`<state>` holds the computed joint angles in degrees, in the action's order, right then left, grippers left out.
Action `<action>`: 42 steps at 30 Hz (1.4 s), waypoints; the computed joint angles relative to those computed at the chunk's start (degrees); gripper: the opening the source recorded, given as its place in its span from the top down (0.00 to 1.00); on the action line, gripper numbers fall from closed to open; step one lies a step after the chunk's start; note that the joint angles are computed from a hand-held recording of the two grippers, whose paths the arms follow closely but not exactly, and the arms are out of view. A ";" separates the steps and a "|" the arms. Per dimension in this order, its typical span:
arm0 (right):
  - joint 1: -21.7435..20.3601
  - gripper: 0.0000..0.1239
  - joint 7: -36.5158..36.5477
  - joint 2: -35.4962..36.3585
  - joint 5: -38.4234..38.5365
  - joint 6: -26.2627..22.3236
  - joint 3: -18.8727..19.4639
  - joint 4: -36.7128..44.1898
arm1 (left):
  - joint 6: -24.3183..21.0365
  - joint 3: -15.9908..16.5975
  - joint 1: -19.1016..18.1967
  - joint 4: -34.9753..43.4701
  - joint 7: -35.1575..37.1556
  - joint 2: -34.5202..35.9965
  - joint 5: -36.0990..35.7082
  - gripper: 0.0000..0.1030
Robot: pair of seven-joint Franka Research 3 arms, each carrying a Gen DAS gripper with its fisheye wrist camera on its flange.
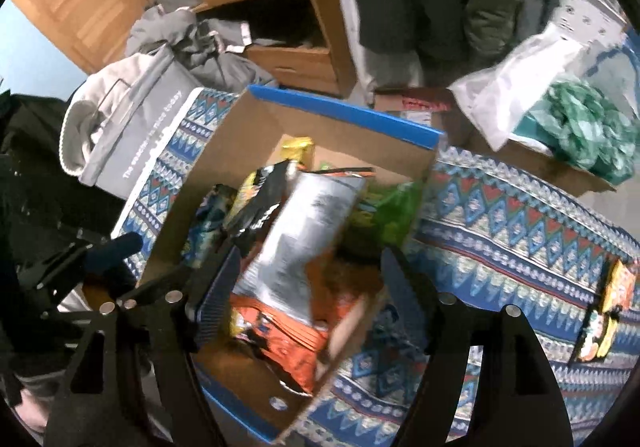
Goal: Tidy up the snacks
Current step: 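Release the teal bag into the box with the left tool while the right tool releases the black bag, then move both open tools from the box back to the remaining snacks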
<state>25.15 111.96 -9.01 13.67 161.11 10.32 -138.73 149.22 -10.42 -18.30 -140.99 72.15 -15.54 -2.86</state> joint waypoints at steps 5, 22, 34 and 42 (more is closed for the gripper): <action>-1.61 0.40 1.24 -4.81 -0.24 0.22 -0.48 -5.11 | 0.01 -0.18 -2.10 1.32 1.72 1.29 -3.81 0.26; -9.73 0.40 3.31 -21.97 -0.87 -1.45 -1.94 -22.26 | -0.99 -5.35 -6.20 8.88 1.74 8.42 -3.95 0.26; -15.63 0.39 0.30 -31.58 -2.34 -5.15 -4.13 -30.94 | -4.44 -8.52 -7.86 16.52 -0.93 15.88 -0.68 0.26; -22.85 0.39 -4.58 -30.30 -5.98 -6.88 -6.22 -32.65 | -7.11 -10.13 -9.33 25.12 -3.86 24.43 3.87 0.26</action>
